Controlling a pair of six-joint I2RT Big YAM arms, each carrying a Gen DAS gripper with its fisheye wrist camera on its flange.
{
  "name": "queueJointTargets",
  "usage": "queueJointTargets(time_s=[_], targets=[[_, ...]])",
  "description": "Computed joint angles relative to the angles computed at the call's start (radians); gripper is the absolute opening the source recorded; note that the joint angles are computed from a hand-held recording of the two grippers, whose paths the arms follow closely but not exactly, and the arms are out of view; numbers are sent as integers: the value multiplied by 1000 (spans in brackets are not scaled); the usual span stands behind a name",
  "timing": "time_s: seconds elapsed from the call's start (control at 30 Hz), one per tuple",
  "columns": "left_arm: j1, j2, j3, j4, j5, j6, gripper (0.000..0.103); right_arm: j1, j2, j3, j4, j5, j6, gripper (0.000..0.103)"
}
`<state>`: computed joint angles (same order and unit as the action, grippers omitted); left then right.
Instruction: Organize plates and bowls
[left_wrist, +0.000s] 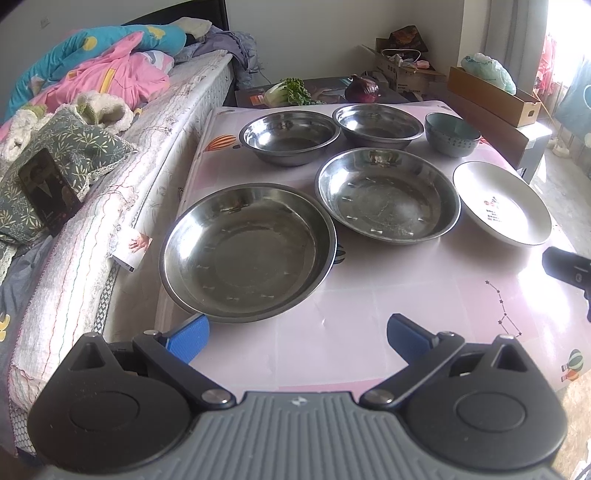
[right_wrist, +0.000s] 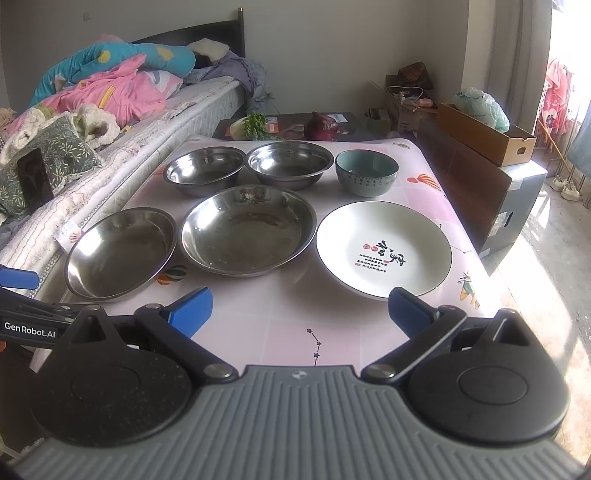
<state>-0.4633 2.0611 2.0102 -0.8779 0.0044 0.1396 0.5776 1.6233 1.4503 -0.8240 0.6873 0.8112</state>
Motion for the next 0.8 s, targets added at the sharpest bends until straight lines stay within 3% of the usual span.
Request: queueJointTargets(time_s=[0.8], targets=[[3,25,37,-26,-11,-13,103,-11,20,25,-15,-14,-12,102]])
